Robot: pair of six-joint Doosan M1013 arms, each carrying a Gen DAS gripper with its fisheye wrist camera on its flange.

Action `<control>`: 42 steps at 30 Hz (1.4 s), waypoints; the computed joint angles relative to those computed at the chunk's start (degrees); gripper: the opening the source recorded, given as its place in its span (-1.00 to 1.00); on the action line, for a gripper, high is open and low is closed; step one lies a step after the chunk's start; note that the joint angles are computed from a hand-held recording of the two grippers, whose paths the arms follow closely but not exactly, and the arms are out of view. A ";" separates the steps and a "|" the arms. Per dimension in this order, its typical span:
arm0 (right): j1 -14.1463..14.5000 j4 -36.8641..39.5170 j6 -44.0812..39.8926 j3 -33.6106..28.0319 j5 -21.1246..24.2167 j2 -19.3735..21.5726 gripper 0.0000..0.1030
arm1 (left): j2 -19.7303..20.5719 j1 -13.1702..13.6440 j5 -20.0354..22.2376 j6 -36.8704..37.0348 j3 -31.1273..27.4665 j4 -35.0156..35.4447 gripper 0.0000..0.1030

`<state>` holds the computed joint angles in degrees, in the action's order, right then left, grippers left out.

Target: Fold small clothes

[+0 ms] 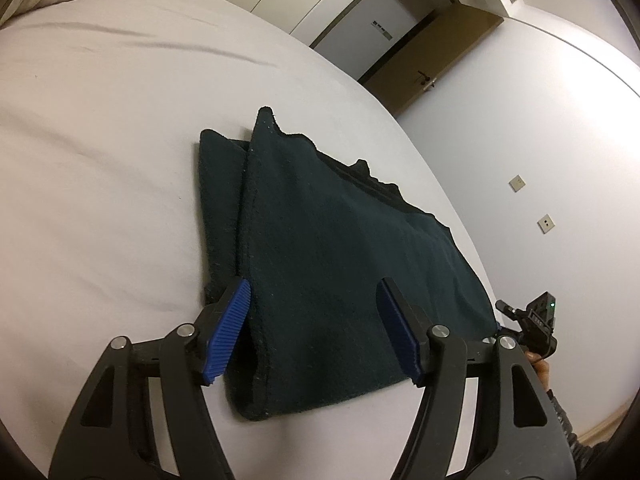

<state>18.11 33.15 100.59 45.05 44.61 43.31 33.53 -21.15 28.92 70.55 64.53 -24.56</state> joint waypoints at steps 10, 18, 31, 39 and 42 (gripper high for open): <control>0.97 1.57 -3.56 -4.95 4.97 3.03 0.01 | 2.76 -0.18 7.68 -3.42 -4.66 5.54 -0.43; 2.00 -3.25 -0.21 -9.62 9.35 5.66 -0.41 | 4.55 0.78 13.96 -3.57 -7.40 3.67 -0.64; 2.09 -5.60 3.16 -10.84 11.61 6.37 -0.70 | 4.70 -0.07 15.81 -4.91 -8.33 8.00 -0.91; 1.80 -4.08 3.64 -7.02 11.46 4.34 -0.80 | 1.49 -0.49 12.35 -7.79 -2.34 8.33 -0.91; 1.67 -3.58 4.00 -7.07 11.58 4.42 -0.81 | 1.09 0.11 10.21 -7.56 -1.01 5.07 -0.90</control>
<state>19.78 29.57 104.59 37.98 56.19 47.73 34.62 -21.05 39.13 62.99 63.53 -19.49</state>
